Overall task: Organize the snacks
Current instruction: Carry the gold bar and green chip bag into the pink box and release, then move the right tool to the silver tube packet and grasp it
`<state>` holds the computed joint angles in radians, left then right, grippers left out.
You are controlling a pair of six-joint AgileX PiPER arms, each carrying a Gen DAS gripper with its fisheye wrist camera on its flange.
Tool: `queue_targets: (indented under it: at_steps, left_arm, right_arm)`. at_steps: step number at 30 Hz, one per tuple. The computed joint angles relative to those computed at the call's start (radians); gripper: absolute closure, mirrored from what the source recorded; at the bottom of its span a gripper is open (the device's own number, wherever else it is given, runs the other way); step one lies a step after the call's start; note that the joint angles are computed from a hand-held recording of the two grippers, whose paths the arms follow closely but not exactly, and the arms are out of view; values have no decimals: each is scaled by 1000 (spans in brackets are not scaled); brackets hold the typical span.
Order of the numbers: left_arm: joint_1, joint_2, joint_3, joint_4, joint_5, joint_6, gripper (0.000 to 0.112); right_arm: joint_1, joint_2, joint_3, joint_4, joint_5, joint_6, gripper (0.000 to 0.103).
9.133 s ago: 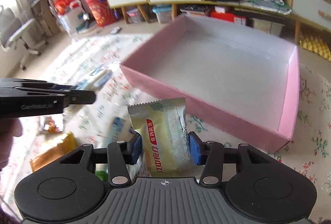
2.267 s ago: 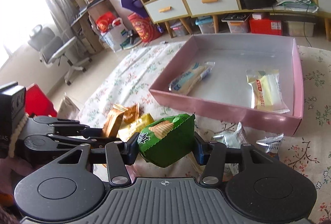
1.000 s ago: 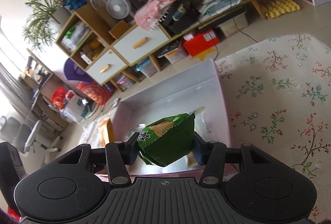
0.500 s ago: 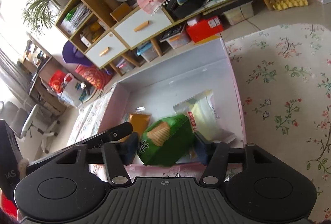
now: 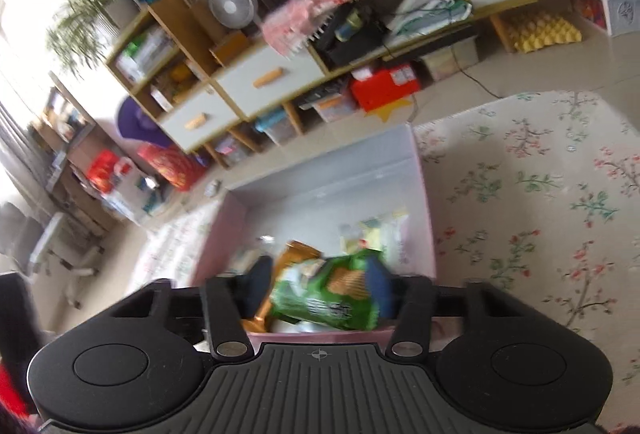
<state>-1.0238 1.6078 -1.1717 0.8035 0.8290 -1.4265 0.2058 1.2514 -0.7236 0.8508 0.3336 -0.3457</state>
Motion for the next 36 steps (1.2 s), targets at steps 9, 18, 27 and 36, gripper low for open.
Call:
queue_targets:
  at_steps: [9,18,27,36]
  left_arm:
    - [22,-61,59,-55,5,35,44]
    - [35,-107,110,-64,-5,28,41]
    - [12,-154,144,-84,-1,60,26]
    - [-68,-204,175,-100,57,70,15]
  right_arm:
    - [140,143,-68,-337,-61,342,73]
    - [204,243,-175,-606,-70,664,66]
    - [180,111,-130,-513,20,555,36]
    - [169,-101,-24,-518,108,499,14]
